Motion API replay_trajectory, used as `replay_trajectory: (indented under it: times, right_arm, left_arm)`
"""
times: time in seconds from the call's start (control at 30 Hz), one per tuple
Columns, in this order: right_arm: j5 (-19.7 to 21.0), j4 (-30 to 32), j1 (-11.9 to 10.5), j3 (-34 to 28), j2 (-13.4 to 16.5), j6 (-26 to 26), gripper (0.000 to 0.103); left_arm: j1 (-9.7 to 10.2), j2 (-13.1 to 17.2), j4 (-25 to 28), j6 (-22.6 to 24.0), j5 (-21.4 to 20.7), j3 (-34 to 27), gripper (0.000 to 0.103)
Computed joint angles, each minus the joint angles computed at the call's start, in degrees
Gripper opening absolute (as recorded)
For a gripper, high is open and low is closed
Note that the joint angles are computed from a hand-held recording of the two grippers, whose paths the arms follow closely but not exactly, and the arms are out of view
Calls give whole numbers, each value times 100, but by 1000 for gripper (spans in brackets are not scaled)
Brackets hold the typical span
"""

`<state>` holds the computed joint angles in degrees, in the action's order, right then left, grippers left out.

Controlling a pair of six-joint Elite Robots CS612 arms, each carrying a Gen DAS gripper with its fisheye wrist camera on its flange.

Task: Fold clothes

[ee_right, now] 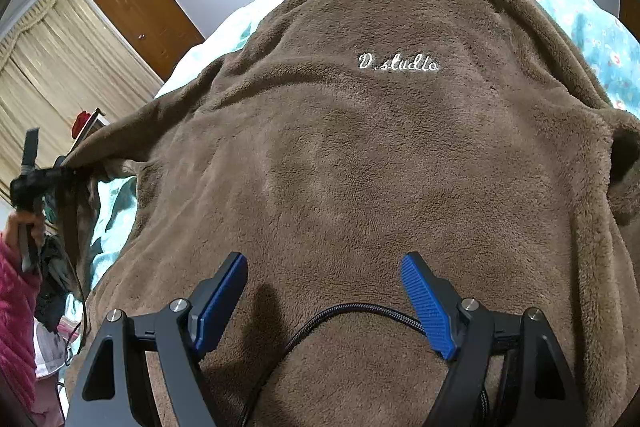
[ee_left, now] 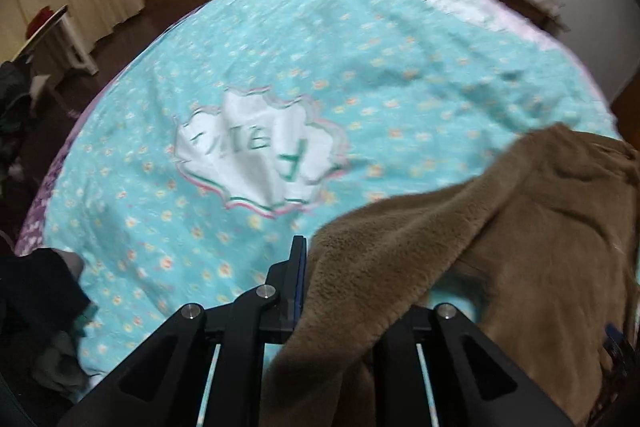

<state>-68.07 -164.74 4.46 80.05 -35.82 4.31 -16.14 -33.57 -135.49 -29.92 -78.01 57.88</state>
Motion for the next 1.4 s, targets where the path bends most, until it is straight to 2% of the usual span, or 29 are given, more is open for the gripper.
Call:
replay_trajectory:
  times: [0.07,0.1,0.2,0.3,0.47,0.6,0.63,0.73,0.8,0.97,1.13,1.3,1.37,1.4]
  right_arm:
    - [14,3,-6,-2,3,3,81]
    - [20,3,-7,-3,4,7,81]
    - [33,4,-6,-8,9,24,81]
    - [49,23,-5,-18,14,41,81]
    - [78,47,-8,-40,26,69,81]
    - [82,51,-11,-53,31,72,81]
    - [88,49,-14,-55,33,72,81]
    - [101,43,-22,-65,44,72,81]
    - [115,32,-24,-71,52,82,81]
    - [139,6,-21,-68,54,108,81]
    - [130,-8,-16,-50,42,101,81]
    - [115,-23,-17,-28,29,84,81]
    - [103,-24,-20,-23,28,65,81]
    - [93,-25,-20,-20,25,55,81]
  left_arm:
    - [66,197,531,-244,49,-338,26]
    - [93,242,632,-368,42,-387,30]
    - [105,250,659,-613,82,-338,43]
    - [99,265,818,-503,313,-379,60]
    - [120,247,856,-311,632,-436,66]
    - [51,235,1092,154,1223,-538,72]
    - [50,205,1112,267,1191,-502,72]
    - [51,110,1161,589,1071,-380,72]
    - [133,-53,865,522,557,-74,72]
    - [312,-435,-20,-31,-627,780,72]
    - [231,-732,-380,-180,-867,1562,73]
    - [223,-748,-693,-377,-1201,1903,71]
    - [212,-743,-792,-418,-1251,1954,45]
    - [210,-752,-759,-427,-1200,1940,28]
